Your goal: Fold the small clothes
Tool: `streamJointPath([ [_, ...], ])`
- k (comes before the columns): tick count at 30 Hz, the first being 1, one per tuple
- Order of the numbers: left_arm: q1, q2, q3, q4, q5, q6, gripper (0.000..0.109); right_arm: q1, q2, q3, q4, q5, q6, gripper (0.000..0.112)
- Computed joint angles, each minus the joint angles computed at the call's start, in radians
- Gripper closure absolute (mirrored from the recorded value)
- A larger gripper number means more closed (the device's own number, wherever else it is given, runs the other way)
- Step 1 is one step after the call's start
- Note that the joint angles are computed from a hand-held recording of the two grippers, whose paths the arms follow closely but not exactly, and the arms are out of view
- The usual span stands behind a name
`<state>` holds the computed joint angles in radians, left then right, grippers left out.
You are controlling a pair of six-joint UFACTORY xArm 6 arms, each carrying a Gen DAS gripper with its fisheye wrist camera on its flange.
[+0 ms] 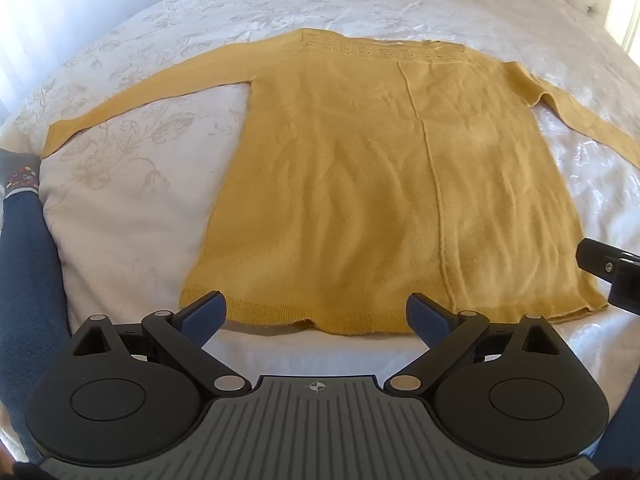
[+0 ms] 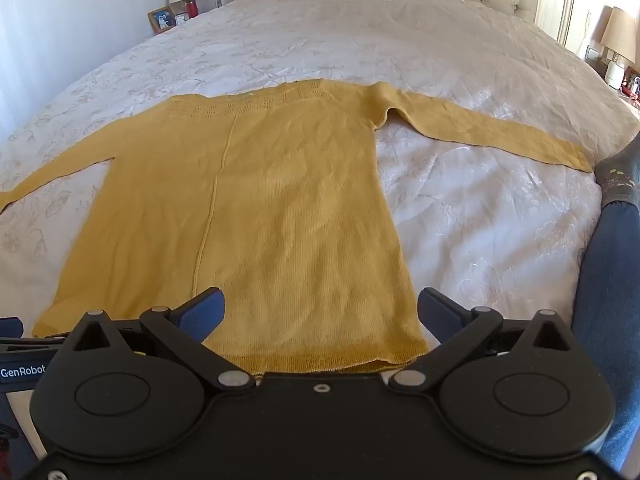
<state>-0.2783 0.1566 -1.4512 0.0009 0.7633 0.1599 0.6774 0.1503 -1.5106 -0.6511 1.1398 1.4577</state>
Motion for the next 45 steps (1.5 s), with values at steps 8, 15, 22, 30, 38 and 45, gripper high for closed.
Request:
streamJointPath([
  [8, -0.001, 0.011, -0.01, -0.004, 0.006, 0.002, 0.01, 0.002, 0.022, -0.026, 0.021, 0.027, -0.016, 0.011],
  [15, -0.002, 0.004, 0.0, 0.005, 0.004, -0.001, 0.01, -0.001, 0.034, -0.045, 0.037, 0.04, -0.033, 0.011],
  [22, -0.001, 0.007, -0.002, -0.006, 0.009, 0.011, 0.01, -0.001, 0.036, -0.047, 0.037, 0.041, -0.035, 0.011],
  [30, -0.001, 0.011, -0.001, -0.001, -0.003, 0.014, 0.01, -0.004, 0.038, -0.05, 0.039, 0.041, -0.04, 0.011],
  [38, -0.001, 0.019, -0.02, 0.002, 0.033, 0.013, 0.02, -0.006, 0.047, -0.057, 0.04, 0.033, -0.045, 0.011],
  [45, 0.006, 0.028, -0.033, -0.025, 0.055, 0.03, 0.02, -0.009, 0.053, -0.062, 0.044, 0.023, -0.048, 0.011],
])
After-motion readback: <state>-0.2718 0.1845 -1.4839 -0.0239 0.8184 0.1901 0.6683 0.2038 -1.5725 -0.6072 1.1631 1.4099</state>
